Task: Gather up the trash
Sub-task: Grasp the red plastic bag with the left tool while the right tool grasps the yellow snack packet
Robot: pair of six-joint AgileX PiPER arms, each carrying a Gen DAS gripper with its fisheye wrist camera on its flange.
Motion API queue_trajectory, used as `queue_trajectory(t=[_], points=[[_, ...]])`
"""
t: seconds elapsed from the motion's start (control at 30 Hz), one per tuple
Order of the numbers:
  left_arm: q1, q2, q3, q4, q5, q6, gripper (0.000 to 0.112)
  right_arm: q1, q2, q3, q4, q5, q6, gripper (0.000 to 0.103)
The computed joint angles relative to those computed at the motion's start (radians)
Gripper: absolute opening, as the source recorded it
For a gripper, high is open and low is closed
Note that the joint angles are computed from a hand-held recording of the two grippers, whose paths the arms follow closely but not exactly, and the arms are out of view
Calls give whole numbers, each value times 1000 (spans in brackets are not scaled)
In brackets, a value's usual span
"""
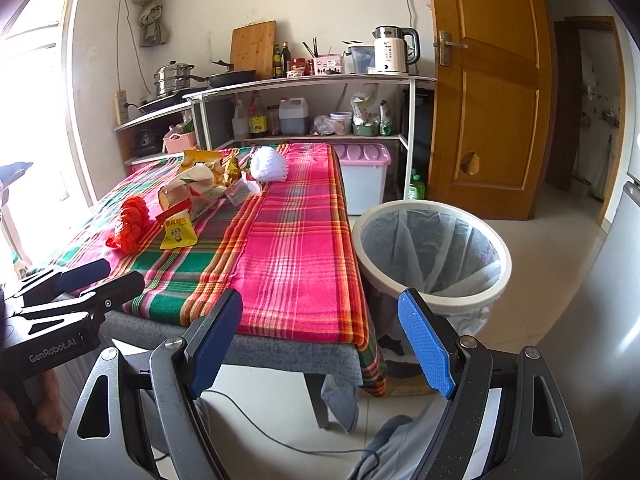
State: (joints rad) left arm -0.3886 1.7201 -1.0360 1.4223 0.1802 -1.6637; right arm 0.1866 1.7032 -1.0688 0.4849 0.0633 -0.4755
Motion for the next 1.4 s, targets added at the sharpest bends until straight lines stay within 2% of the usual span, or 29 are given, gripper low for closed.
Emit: queue_trajectory(t=[0.1,0.23,0.37,0.43,0.53,0.63,0.7,0.77,0.87,1.1,1.17,1.23,1.4], points=[[38,7,-9,-6,-11,3,66,7,38,-55,51,26,-66,80],[105,27,-46,-147,-20,139,66,18,110,-167,127,90,-150,81],[178,53,-97,-343,-30,330,66,38,195,-299,70,166,-100,80],[214,71,-130,-486,-30,471,67,51,241,-369,35,204,-64,80],[249,104,-177,-557,-20,549,67,67,307,-471,-47,261,24,80],[282,146,-238,-751,-17,739,67,81,359,-553,-77,296,51,80],[294,175,-275,-826,-6,810,67,87,383,-595,-81,316,55,80],[310,205,-316,-1010,0,985,67,94,413,-645,-98,338,72,80],[327,253,-378,-1178,27,1146,66,108,454,-714,-130,368,107,80],[351,312,-453,-1309,67,1289,66,132,541,-873,-178,450,164,80],[353,319,-461,-1312,80,1306,62,141,572,-929,-189,476,173,77],[363,319,-457,-1399,79,1399,57,152,608,-991,-199,510,182,73],[372,303,-425,-1488,63,1500,49,173,723,-1194,-200,633,198,64]])
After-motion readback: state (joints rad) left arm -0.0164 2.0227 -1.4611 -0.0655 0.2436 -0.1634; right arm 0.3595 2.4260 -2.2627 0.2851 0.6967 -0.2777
